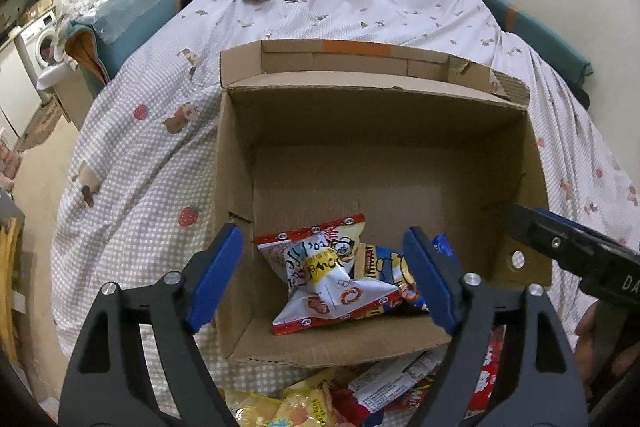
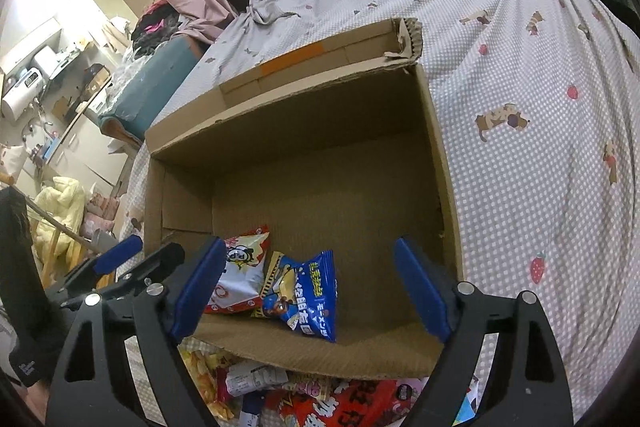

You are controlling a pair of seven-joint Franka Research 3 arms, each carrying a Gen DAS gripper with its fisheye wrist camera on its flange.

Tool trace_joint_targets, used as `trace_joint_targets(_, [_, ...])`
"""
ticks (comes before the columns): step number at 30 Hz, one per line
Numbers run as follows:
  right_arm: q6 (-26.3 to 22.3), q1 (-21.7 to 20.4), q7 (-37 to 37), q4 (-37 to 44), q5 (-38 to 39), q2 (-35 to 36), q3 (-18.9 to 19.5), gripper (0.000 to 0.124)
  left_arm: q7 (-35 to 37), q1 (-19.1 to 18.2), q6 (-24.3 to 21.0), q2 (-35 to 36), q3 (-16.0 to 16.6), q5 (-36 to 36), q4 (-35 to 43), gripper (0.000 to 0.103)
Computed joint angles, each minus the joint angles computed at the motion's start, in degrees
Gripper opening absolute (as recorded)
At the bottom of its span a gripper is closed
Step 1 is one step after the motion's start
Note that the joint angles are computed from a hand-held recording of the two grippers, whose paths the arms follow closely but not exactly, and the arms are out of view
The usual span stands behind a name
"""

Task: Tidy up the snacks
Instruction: 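Grasp the yellow chip bag with the left gripper while the right grasps the white-blue bag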

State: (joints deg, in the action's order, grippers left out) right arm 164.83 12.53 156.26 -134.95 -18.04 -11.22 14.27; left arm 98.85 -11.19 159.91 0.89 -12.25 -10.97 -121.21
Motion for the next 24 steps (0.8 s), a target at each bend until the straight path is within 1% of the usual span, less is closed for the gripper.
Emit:
trace_joint_targets(1, [0.12,0.17,-0.08,-0.06,0.33,-0.07,-0.09,0.089,-0.06,0.02,0.31,-0.29,0.02,0.12,-0.32,0.08])
trace_joint_targets(3, [0.1,0.33,-0.17,-0.34,0.66,-0.49,-0.04,0.093,2.24,-0.04,1.7,-1.26,0.09,-2.87,-1.32,0.08])
trace_joint_targets(5, [0.21,0.47,-0.72,-0.5,1.03,-0.88,0.0,0.095,2.87,-0.28,3.33,-2.53,0.35,-3.78,-2.45,0.08])
trace_joint_targets(10, [-0.65,0.17,-0.23,-1.89,1.71,-3.54,1.0,0.095,-1.02,-0.54,5.11,-4.93,1.25,1.02,-4.47,0.08])
trace_joint_targets(11, [-0.86,0.6,-0.72,-2.33,2.84,-4.24,0.86,0.095,-1.26,-0.73,5.03,-5.76,1.58,1.13,-5.08,0.08])
trace_joint_targets(12, [-0.74,0.96,-1.07,-3.06,3.95,-5.2,0.82,0.095,0.31,-1.39,4.8,-6.44,2.28,-0.77,-5.52,0.08])
trace_joint_targets(17, [-3.22,0.36,-1.09,-4.83,5.64,-9.12,3.11,0.095,2.2,-3.04,4.57,-10.06,4.61,-3.56,-8.48,0.08])
trace_joint_targets(20, [-4.01,0.81,-1.12,-6.19,7.17,-11.24,3.88,0.095,4.27,-4.52,2.95,-12.11,6.51,-6.57,-9.98,0.08])
trace_joint_targets(24, [-5.17,0.69,-0.77,-7.88,8.31,-14.27,5.31,0.096,4.48,-4.85,2.56,-14.99,7.09,-5.98,-12.62,0.081])
